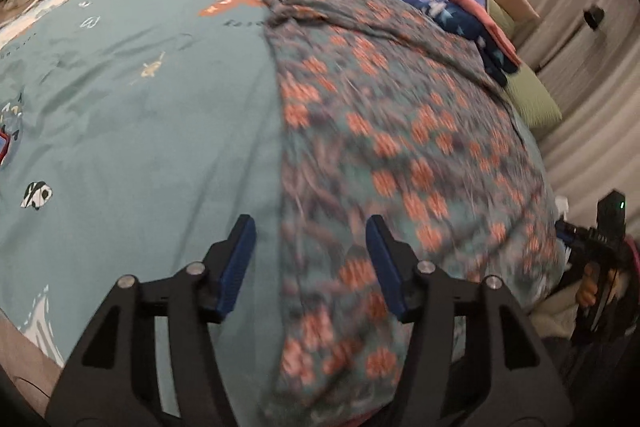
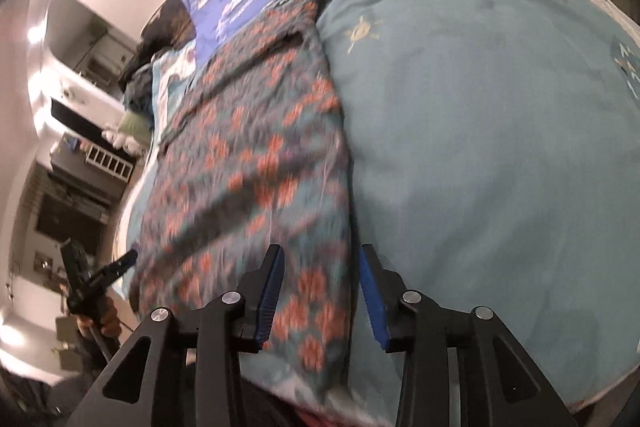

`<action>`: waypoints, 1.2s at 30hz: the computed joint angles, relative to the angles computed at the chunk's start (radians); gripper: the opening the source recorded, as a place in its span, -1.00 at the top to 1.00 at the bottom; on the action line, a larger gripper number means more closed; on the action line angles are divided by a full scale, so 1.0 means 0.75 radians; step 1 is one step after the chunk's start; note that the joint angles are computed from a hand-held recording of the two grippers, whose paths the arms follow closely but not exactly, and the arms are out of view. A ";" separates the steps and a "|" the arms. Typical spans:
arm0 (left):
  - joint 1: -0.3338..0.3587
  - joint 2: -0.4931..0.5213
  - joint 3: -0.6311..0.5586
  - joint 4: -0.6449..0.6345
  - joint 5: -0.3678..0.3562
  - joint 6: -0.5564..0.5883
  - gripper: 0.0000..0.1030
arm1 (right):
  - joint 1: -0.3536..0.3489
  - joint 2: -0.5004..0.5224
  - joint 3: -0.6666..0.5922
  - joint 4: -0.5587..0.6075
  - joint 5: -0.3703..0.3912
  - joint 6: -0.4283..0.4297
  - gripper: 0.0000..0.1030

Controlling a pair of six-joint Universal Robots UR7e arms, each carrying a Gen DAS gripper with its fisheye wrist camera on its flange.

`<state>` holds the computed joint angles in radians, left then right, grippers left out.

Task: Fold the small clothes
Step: 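Grasp the shirt hem with the left gripper while the right gripper holds the edge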

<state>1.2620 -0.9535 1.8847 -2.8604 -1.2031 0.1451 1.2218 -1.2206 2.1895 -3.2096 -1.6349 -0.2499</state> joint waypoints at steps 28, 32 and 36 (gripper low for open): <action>-0.026 -0.136 0.236 -0.052 -0.020 0.003 -0.15 | -0.099 -0.093 0.227 -0.186 0.072 -0.040 -0.09; -0.054 -0.130 0.267 -0.078 0.025 0.073 0.48 | -0.102 -0.050 0.237 -0.256 0.063 -0.082 -0.24; -0.025 -0.143 0.249 -0.048 -0.010 0.030 0.83 | -0.125 -0.020 0.263 -0.355 0.101 -0.056 -0.27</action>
